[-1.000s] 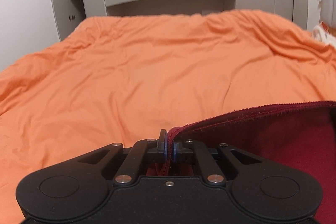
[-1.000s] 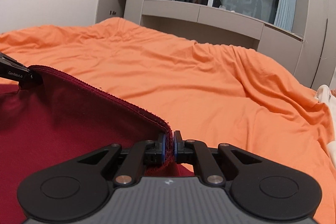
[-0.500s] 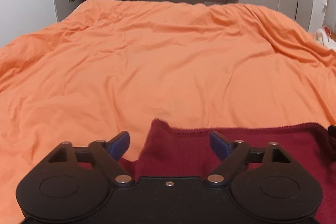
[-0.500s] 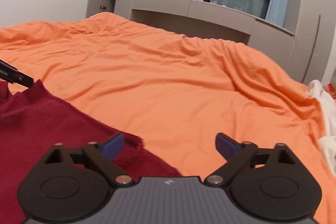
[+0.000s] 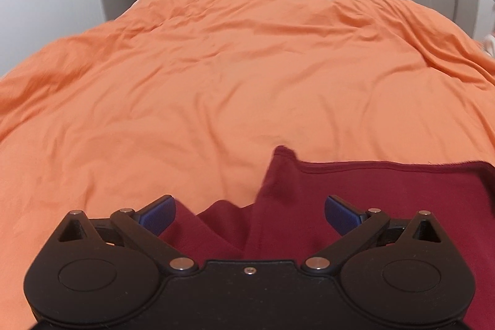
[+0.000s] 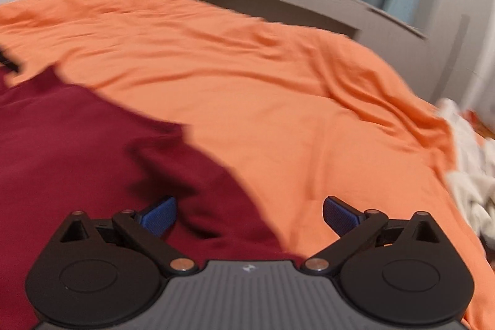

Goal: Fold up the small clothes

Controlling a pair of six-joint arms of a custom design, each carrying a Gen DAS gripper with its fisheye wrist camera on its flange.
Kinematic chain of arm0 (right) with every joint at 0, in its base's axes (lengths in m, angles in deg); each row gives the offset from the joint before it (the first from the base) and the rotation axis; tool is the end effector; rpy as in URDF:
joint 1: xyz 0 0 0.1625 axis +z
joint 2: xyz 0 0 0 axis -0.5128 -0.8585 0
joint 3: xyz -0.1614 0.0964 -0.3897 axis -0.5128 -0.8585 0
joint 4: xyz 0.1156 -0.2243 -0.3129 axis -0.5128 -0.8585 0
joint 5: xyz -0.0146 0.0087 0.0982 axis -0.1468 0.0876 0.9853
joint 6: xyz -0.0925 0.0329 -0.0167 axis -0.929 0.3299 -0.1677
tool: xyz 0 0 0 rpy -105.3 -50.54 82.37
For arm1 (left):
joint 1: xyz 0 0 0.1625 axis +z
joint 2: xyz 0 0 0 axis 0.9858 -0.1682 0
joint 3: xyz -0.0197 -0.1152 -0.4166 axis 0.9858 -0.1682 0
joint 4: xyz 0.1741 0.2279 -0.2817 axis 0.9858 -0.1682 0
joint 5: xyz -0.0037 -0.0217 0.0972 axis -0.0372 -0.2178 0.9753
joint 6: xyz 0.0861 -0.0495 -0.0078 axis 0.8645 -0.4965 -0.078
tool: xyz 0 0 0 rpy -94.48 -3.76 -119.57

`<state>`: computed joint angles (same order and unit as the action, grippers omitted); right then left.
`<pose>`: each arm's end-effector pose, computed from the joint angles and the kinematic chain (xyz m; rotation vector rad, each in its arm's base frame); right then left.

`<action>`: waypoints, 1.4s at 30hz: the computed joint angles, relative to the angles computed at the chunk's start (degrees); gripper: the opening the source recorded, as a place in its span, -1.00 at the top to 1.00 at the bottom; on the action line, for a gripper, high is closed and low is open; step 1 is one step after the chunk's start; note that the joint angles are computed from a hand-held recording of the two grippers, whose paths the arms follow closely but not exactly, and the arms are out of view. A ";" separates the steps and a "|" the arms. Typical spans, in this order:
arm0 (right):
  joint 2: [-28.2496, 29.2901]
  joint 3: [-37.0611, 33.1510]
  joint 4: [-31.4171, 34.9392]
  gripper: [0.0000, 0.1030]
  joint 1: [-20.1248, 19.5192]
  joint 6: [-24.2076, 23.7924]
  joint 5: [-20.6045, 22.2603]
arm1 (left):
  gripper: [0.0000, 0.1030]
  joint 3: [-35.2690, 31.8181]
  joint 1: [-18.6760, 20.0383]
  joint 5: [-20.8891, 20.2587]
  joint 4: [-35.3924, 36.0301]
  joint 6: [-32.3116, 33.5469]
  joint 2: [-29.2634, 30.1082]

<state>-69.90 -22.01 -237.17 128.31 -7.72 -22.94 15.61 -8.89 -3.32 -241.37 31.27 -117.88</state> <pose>0.2274 -0.8671 0.0133 1.2783 -2.0769 0.8820 -0.0189 -0.7603 0.3397 -0.1278 1.9020 -1.0768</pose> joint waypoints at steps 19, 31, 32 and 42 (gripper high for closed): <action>-12.68 24.65 -15.36 -1.00 0.65 10.65 -3.90 | -0.99 1.70 0.99 1.63 10.10 -15.98 -3.55; -24.11 48.58 -26.35 -1.00 -0.28 14.47 -3.38 | -0.99 15.84 -5.12 5.12 -15.66 -2.04 -6.41; -24.19 48.64 -25.27 -1.00 -0.20 14.19 -4.19 | -0.99 17.76 -5.94 6.59 -19.71 -0.53 -6.35; -20.93 46.93 -31.78 -1.00 0.05 12.25 -10.89 | -0.99 35.23 -11.43 8.66 -20.32 -17.25 -14.93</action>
